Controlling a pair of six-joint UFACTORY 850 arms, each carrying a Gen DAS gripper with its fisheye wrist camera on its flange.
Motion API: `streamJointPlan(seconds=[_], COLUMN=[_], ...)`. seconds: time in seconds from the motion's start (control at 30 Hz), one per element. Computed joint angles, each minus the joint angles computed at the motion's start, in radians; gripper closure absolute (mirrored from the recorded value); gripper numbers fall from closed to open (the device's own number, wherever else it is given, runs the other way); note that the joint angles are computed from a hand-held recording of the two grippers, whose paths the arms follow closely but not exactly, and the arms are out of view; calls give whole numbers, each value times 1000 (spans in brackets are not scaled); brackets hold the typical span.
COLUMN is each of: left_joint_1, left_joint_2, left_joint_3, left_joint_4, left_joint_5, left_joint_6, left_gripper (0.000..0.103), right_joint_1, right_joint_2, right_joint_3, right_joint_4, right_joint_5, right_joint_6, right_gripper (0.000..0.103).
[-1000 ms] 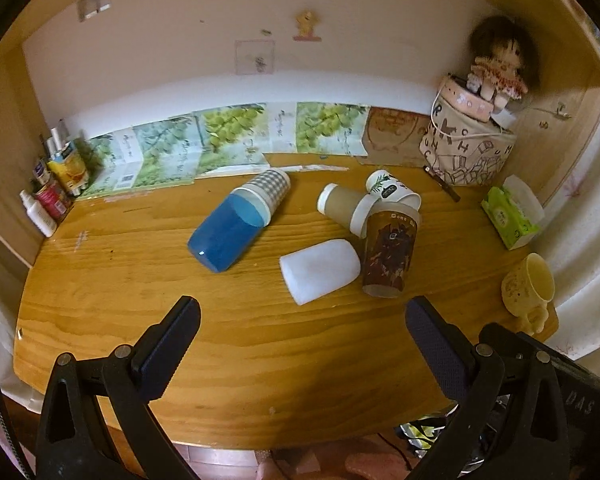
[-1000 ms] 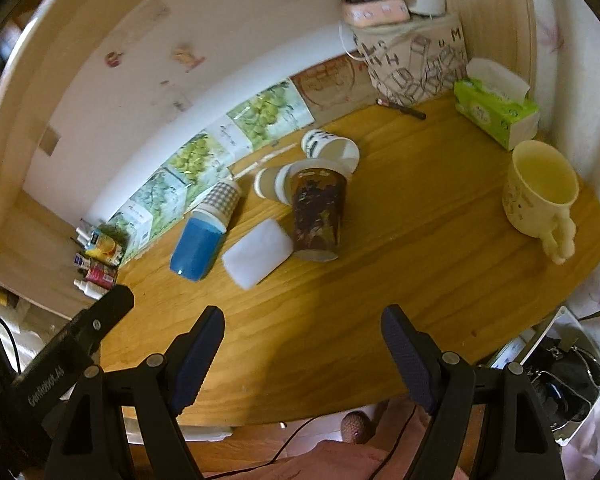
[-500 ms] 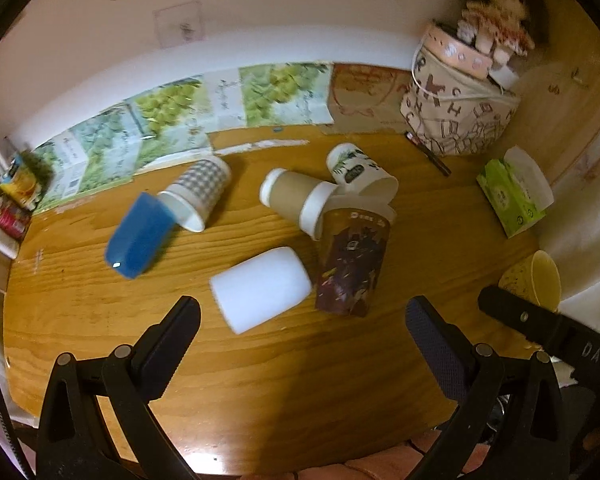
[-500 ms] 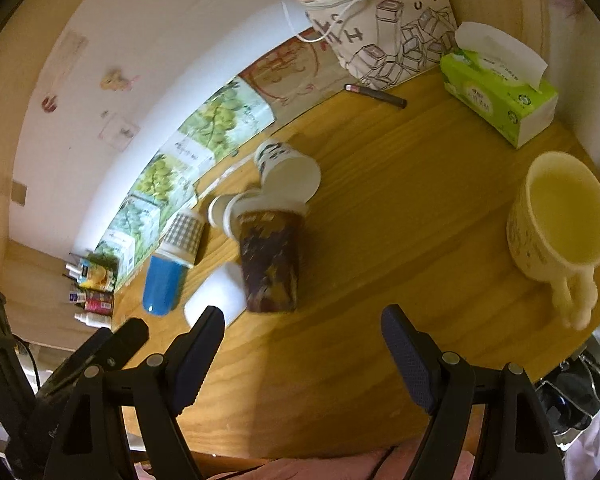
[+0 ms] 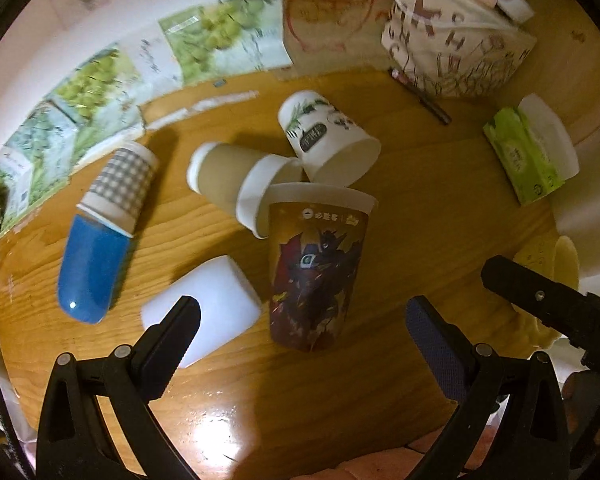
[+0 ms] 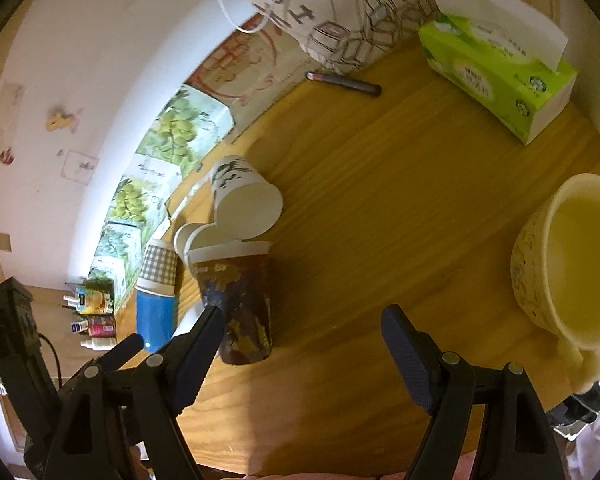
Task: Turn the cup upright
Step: 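Close the left gripper around the body of the brown plastic cup, then lift the brown cup with the left gripper and rotate its rim upward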
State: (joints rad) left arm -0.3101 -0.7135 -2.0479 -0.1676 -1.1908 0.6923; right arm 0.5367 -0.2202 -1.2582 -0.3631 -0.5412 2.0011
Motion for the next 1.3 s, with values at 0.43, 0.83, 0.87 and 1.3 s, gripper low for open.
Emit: streamJointPlan(seconds=[0.43, 0.83, 0.87, 1.3], left_joint_1=[-58, -73, -72, -57], left_joint_2=[-212, -285, -292, -287], left_joint_3=[-243, -319, -329, -292], left_joint_4=[112, 151, 151, 165], left_joint_5=[-206, -301, -313, -337], left_joint_6=[-84, -116, -119, -145], left_gripper=[5, 19, 19, 30], right_joint_1=[-67, -86, -86, -87], right_joint_2=[0, -11, -11, -16], right_joint_3=[58, 65, 65, 56], right_joint_4=[205, 298, 302, 333], right_joint_5=[71, 95, 96, 101], right_joint_6=[-133, -202, -204, -255], right_gripper=[22, 22, 22, 22])
